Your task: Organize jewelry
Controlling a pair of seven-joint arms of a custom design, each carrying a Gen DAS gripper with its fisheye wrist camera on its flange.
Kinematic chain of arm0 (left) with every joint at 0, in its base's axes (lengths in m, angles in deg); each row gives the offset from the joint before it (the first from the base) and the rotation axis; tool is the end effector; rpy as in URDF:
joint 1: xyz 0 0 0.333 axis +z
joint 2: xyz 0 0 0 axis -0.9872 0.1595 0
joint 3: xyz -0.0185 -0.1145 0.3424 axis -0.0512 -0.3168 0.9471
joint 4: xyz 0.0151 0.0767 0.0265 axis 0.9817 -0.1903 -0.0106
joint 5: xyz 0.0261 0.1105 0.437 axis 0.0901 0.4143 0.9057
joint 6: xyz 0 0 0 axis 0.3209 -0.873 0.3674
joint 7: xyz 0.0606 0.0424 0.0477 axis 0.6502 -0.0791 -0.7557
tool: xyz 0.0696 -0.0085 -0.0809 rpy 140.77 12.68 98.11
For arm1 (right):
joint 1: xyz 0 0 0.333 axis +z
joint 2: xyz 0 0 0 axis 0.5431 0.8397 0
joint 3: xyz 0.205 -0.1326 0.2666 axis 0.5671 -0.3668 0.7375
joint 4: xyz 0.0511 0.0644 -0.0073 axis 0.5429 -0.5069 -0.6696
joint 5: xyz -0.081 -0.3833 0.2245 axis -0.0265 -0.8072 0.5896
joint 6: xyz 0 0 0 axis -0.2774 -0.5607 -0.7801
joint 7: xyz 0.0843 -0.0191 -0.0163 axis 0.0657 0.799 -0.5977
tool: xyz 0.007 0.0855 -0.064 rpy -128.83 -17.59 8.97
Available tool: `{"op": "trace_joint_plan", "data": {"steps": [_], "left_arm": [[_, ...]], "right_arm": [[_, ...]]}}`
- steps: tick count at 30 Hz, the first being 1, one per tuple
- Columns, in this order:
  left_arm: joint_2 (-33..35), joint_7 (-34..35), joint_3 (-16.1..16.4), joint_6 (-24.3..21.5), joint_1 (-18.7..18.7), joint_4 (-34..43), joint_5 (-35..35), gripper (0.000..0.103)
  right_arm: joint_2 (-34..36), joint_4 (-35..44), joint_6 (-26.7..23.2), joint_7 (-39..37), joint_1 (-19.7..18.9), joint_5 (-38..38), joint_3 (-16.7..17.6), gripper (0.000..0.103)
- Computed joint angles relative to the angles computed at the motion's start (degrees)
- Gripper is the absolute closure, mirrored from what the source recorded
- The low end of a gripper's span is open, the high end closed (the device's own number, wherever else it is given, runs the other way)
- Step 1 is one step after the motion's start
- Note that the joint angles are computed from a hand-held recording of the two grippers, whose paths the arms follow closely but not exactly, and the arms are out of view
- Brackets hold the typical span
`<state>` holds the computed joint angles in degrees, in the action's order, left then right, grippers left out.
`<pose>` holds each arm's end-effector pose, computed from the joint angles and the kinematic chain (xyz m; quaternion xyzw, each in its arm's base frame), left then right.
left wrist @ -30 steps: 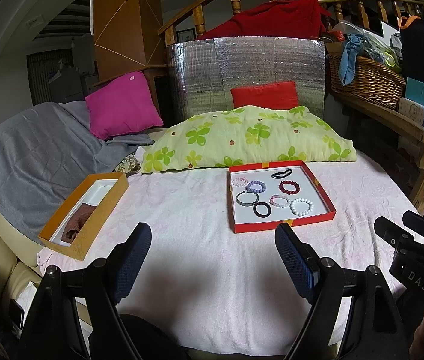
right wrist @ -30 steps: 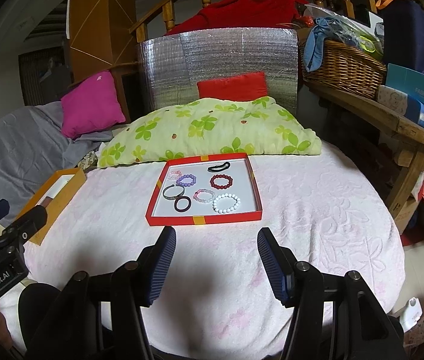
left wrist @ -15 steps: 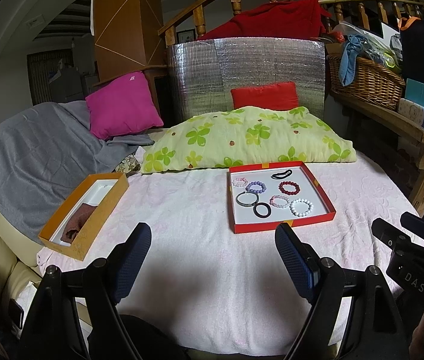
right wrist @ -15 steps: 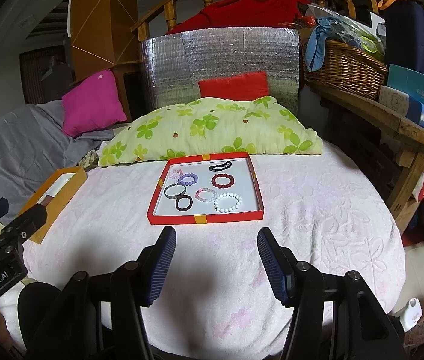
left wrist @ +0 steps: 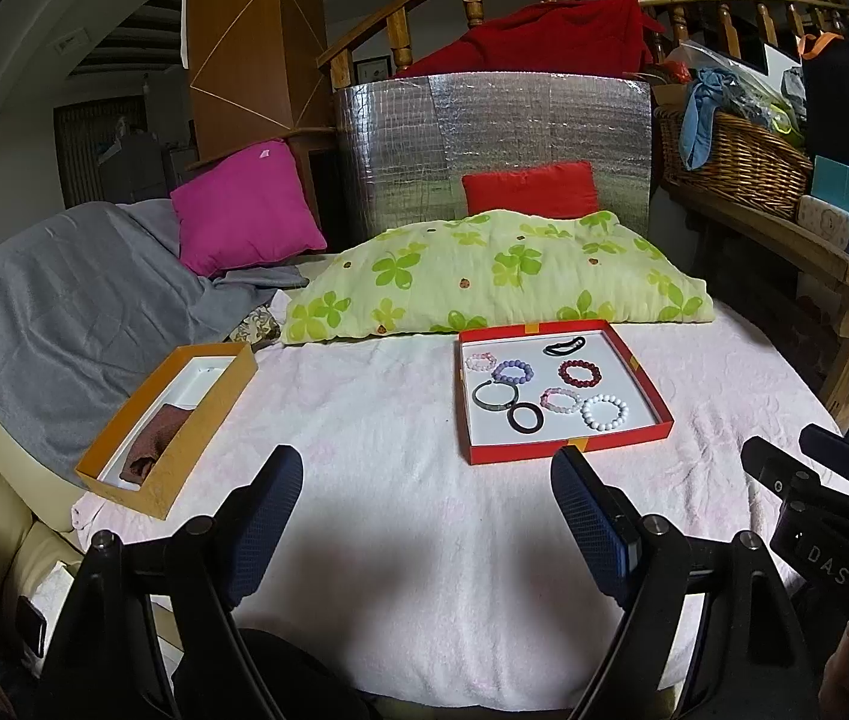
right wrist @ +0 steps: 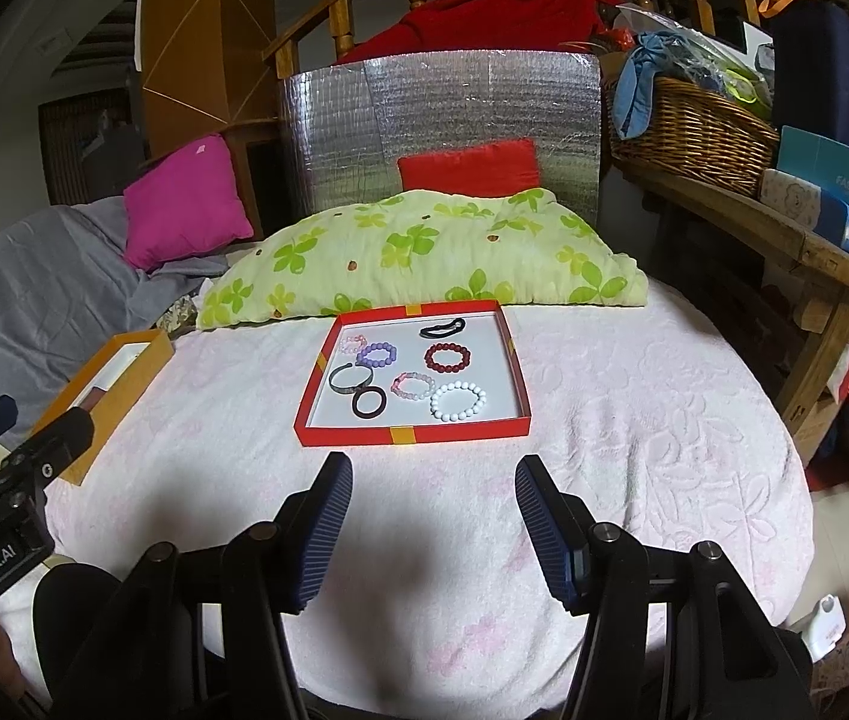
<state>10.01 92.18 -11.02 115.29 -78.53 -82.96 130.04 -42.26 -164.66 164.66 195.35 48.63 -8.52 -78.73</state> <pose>0.5597 -0.1622 0.5211 -0.6294 0.6092 -0.2940 0.3824 0.5782 0.2598 0.5045 -0.6383 0.6265 -0.2860 0.3438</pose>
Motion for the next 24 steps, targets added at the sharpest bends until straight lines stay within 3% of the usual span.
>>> {"op": "trace_joint_plan", "data": {"steps": [24], "left_arm": [[0.08, -0.34, 0.12, -0.53, -0.2, 0.1, 0.08, 0.017]], "right_arm": [[0.53, 0.45, -0.09, -0.07, 0.37, -0.02, -0.16, 0.042]]}}
